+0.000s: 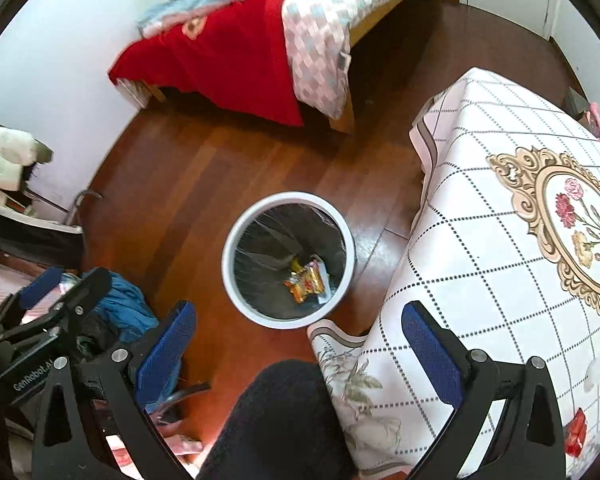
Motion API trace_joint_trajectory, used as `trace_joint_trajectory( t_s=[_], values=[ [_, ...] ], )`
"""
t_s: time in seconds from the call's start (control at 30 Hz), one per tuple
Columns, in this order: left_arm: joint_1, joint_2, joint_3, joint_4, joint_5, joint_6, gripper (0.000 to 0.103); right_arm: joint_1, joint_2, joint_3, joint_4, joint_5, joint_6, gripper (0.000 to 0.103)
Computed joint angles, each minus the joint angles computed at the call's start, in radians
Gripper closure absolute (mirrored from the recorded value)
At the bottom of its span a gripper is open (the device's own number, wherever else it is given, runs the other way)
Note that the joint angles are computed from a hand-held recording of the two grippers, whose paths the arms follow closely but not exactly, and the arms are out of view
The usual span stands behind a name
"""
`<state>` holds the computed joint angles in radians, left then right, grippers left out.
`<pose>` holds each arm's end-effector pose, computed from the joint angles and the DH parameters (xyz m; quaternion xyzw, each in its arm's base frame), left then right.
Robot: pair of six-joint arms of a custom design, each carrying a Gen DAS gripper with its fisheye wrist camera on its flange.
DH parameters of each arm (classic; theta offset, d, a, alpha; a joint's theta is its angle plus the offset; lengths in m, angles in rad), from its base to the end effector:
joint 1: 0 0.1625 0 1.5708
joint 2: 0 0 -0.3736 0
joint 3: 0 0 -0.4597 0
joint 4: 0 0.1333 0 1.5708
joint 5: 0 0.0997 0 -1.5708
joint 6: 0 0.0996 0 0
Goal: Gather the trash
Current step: 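Move both open tools back over the table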
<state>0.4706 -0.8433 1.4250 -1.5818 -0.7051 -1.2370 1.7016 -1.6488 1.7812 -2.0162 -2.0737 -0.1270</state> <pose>-0.5126 -0.4955 0.0808 0.0583 0.8771 -0.2704 0.3927 0.1561 -0.5325 0.4219 0.0845 -0.9538 0.1514 0.2455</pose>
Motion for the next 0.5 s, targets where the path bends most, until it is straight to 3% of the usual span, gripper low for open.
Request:
trace_joint_trajectory(
  t_s=[0.17,0.3,0.4,0.5],
  values=[
    [-0.035,0.074,-0.115,0.126,0.012,-0.072,0.002,-0.016,-0.094,0.003,0.025,0.102,0.011,0.000],
    [-0.053,0.155,-0.182,0.056,0.008,-0.017,0.002,-0.064,-0.183,-0.003,0.069,0.165,0.021,0.000],
    [-0.057,0.281,-0.295,0.024,-0.009,0.054,0.002,-0.133,-0.248,-0.024,0.103,0.159,0.022,0.000],
    [-0.055,0.457,-0.474,-0.018,-0.069,0.161,0.002,-0.217,-0.282,-0.066,0.132,0.084,-0.004,0.000]
  ],
)
